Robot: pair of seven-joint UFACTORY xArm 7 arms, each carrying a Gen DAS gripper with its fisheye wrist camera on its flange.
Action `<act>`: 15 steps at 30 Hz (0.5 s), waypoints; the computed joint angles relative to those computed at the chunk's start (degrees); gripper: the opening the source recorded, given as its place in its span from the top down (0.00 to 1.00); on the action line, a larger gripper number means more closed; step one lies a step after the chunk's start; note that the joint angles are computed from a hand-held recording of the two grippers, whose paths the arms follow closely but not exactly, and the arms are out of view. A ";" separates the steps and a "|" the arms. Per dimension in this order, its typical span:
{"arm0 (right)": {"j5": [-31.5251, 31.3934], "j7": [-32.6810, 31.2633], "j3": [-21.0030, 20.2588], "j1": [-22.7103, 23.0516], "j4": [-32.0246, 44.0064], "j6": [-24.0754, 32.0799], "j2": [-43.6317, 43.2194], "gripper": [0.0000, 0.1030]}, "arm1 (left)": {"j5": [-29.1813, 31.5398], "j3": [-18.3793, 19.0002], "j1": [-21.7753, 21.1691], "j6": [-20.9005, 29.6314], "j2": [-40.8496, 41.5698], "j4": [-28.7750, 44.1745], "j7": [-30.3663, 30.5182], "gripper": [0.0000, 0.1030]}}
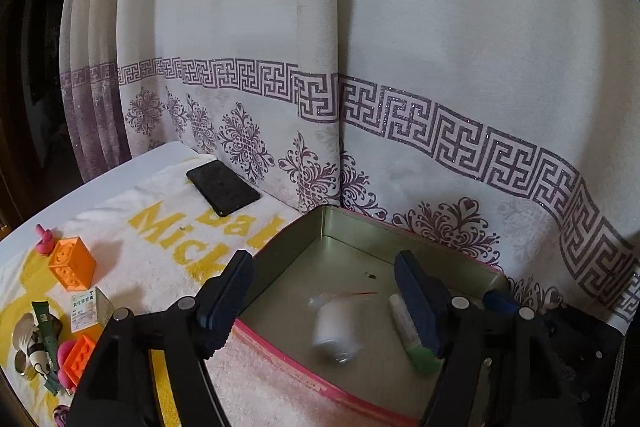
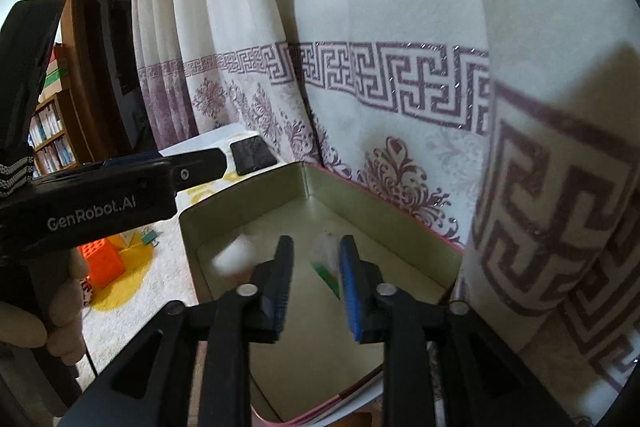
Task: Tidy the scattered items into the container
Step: 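Open both grippers to drop the bandage and tube into the tin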
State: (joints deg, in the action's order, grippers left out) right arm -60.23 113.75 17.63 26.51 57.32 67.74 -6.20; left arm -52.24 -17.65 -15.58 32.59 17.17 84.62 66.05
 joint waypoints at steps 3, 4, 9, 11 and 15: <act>-0.86 0.43 0.42 0.38 0.61 1.30 0.65 0.46 | 0.63 0.70 0.19 -0.89 -0.13 -0.19 -1.67 0.28; -1.14 0.39 0.44 0.55 0.87 1.47 0.89 0.46 | 0.75 0.88 0.39 -1.29 -0.21 -0.32 -2.17 0.28; -1.92 -0.19 -0.45 0.98 2.57 -0.19 2.74 0.46 | 0.54 1.43 1.84 -3.52 -1.18 -1.65 -3.13 0.28; -2.27 -0.45 -0.86 1.20 3.41 -0.87 3.64 0.46 | -0.58 1.38 2.77 -3.65 -1.87 -2.52 -2.10 0.28; -3.01 -0.94 -1.49 1.96 5.24 -2.24 5.50 0.46 | -2.25 2.21 4.08 -2.56 -3.05 -4.00 -0.92 0.28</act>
